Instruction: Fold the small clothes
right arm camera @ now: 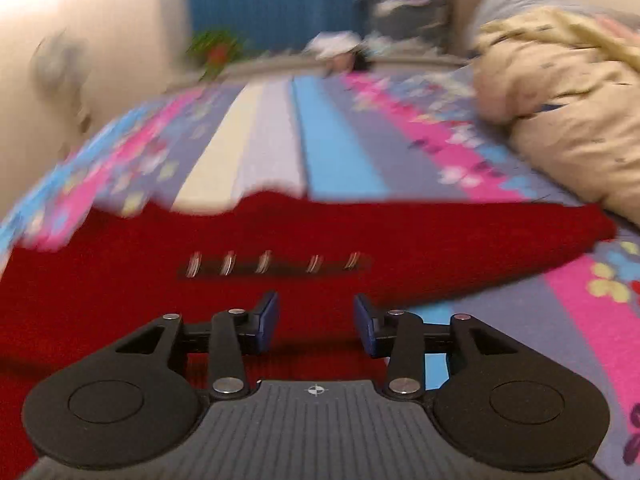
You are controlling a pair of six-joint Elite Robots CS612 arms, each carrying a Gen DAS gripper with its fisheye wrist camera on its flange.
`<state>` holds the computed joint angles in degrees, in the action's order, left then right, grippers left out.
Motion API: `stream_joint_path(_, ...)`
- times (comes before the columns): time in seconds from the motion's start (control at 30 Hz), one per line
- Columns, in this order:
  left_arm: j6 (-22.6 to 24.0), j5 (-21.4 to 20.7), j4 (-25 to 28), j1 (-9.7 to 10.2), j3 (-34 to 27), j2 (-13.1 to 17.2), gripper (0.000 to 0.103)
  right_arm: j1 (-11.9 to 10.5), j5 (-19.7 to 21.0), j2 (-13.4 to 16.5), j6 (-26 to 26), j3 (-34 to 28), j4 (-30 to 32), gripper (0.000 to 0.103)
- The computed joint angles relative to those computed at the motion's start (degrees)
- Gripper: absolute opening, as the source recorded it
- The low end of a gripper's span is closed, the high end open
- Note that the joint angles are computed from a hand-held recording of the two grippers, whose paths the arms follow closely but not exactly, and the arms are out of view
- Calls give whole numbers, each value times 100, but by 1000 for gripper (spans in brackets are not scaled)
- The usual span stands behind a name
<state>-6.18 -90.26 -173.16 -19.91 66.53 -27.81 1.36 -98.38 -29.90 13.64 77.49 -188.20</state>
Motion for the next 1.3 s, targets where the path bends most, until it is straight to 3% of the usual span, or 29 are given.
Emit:
stream_joint_path(0.1, 155, 683, 981, -103, -208, 160, 53, -49, -37, 26, -64, 98, 384, 44)
stream_joint_path(0.13, 50, 705, 1098, -97, -236, 177, 55, -73, 29, 42, -105, 93, 319, 43)
stream_joint_path(0.2, -51, 674, 1092, -94, -244, 154, 54, -100, 38, 18, -168, 51, 88, 44)
stream_joint_path(0.3, 137, 606, 560, -119, -119, 125, 54, -187, -121, -2, 166, 94, -524, 48)
stream_joint_path(0.37, 223, 653, 407, -139, -108, 160, 54, -257, -426, 46, 642, 29, -629, 50)
stream_joint_path(0.5, 181, 731, 596, -135, -236, 292, 56, -493, -1052, 119, 2169, -74, -69, 50)
stream_joint_path(0.63, 279, 814, 654, -143, -294, 312, 60, -722, -1410, 184, 3554, -79, 364, 58)
stream_joint_path(0.77, 324, 832, 591, -144, -277, 319, 60, -900, -1459, 299, 4378, -109, 482, 60)
stream_joint_path(0.9, 326, 818, 553, -143, -257, 315, 60, -1006, -1356, 475, 4164, -257, 139, 71)
stream_joint_path(1.07, 362, 813, 526, -143, -241, 311, 61, -1048, -1389, 606, 3987, -418, -34, 71)
stream_joint_path(1.1, 359, 806, 534, -141, -252, 316, 61, -1049, -1402, 620, 3958, -441, -60, 70)
stream_joint_path(1.17, 358, 802, 540, -138, -264, 322, 61, -1048, -1397, 624, 3949, -432, -160, 56)
stream_joint_path(1.2, 358, 802, 540, -138, -264, 322, 61, -1063, -1331, 629, 3974, -419, -245, 39)
stream_joint_path(1.23, 362, 797, 542, -136, -270, 326, 62, -1090, -1195, 640, 3999, -395, -383, 14)
stream_joint_path(1.3, 349, 802, 549, -138, -266, 322, 61, -1103, -1100, 648, 4003, -381, -570, 11)
